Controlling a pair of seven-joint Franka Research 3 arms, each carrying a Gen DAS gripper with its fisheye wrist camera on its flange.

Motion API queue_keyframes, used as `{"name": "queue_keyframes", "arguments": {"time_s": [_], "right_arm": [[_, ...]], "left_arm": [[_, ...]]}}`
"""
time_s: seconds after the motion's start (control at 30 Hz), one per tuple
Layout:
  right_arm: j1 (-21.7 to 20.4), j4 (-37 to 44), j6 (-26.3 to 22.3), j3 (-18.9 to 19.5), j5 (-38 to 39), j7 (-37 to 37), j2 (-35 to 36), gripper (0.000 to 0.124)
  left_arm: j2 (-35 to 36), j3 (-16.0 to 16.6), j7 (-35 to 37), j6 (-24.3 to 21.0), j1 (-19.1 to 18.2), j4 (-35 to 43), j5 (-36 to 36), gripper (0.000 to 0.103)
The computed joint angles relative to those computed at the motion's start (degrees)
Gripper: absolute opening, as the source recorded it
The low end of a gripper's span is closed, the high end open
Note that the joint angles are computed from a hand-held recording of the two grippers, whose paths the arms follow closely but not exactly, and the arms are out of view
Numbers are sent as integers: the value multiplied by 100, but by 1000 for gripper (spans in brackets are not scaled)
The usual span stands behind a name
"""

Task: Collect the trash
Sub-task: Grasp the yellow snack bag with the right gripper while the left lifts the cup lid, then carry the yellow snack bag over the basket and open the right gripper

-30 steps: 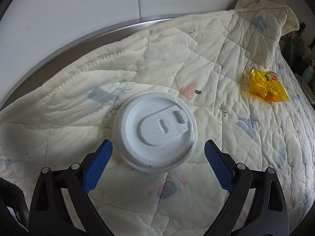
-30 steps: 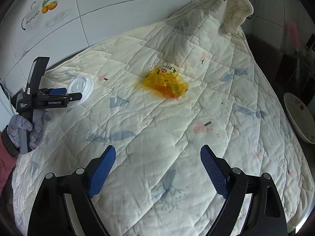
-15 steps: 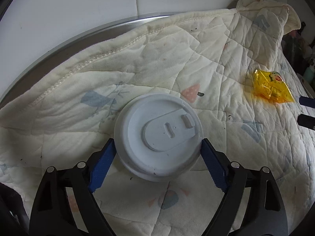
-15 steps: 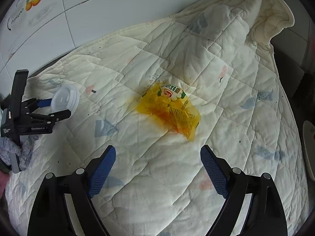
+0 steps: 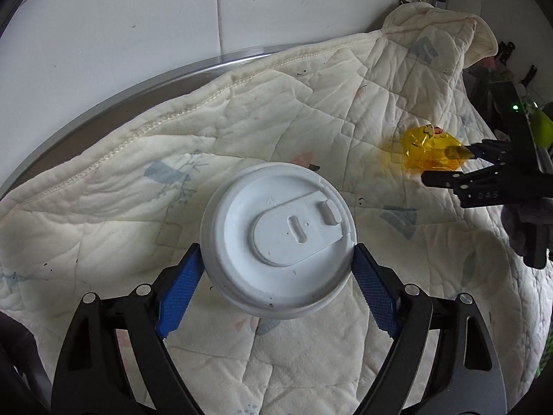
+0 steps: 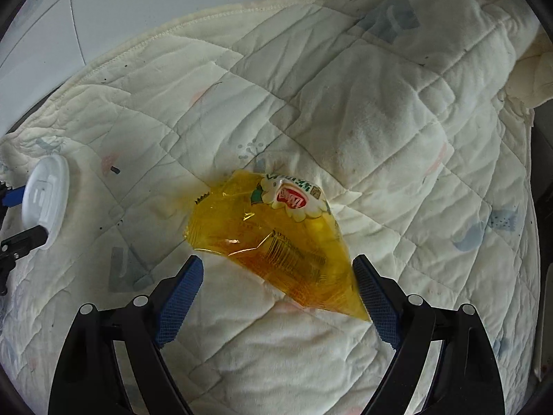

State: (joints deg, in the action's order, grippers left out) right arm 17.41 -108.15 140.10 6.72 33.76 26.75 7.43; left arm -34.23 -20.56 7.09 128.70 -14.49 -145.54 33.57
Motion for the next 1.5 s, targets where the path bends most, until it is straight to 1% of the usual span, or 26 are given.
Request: {"name": "queue_keyframes", "arguments": {"time_s": [0.07, 0.13, 0.27, 0.33, 0.4, 0.43, 0.5, 0.57, 0.7, 0.87, 0.97, 1.03, 1.13, 1.2, 1.27, 1.33, 1.37, 1.5], "right_arm": [[58, 0, 227, 21, -89, 44, 67, 85], [59, 76, 191, 39, -73, 51, 137, 84], [79, 97, 269, 72, -44, 109, 185, 69], [57, 28, 247, 106, 119, 2, 130, 54], [60, -54, 182, 113, 225, 3, 46, 47], [20, -168, 95, 93, 313, -98, -97, 44], [22, -395, 93, 73, 486, -278, -328, 41], [9, -555, -82, 5, 636, -358, -540, 37], [-5, -991, -289, -165, 861, -470, -1050, 35], [-45, -1613, -532, -460, 1127, -720, -1797, 35], [-144, -1950, -758, -683, 1182, -815, -2250, 35], [-198, -2335, -784, -800, 1239, -879, -2700, 35], [-285, -2763, -845, -979, 1236, -890, -3189, 35], [-390, -3087, -871, -1097, 1163, -899, -3599, 35], [-543, -3314, -1045, -1281, 1035, -864, -3951, 35], [-690, -3526, -1079, -1448, 945, -959, -4250, 35], [-814, -3586, -1169, -1475, 758, -922, -4361, 35], [-1213, -3776, -1433, -1839, 536, -944, -4698, 35]], "left_arm": [[-3, -27, -50, 17, -7, 16, 4, 84], [-50, -5, -67, 72, -20, -1, -2, 84], [-168, -43, -130, 53, -55, -53, -35, 84], [-229, -67, -183, 73, -78, -95, -55, 84], [-284, -80, -216, 76, -107, -127, -84, 84], [-307, -95, -243, 80, -120, -137, -96, 84], [-334, -128, -268, 56, -151, -126, -120, 84], [-365, -167, -288, 17, -193, -103, -143, 84], [-485, -257, -393, -48, -305, -65, -210, 84], [-526, -480, -545, -137, -458, 123, -186, 84], [-477, -618, -632, -218, -548, 290, -152, 84], [-404, -719, -699, -260, -608, 428, -109, 84], [-243, -856, -800, -308, -696, 643, -35, 84], [-93, -955, -866, -343, -755, 815, 28, 84], [87, -1060, -932, -379, -810, 1012, 120, 84], [268, -1131, -986, -390, -868, 1195, 220, 84], [365, -1170, -1016, -405, -893, 1292, 279, 84], [804, -1289, -1181, -340, -995, 1664, 572, 84]]}}
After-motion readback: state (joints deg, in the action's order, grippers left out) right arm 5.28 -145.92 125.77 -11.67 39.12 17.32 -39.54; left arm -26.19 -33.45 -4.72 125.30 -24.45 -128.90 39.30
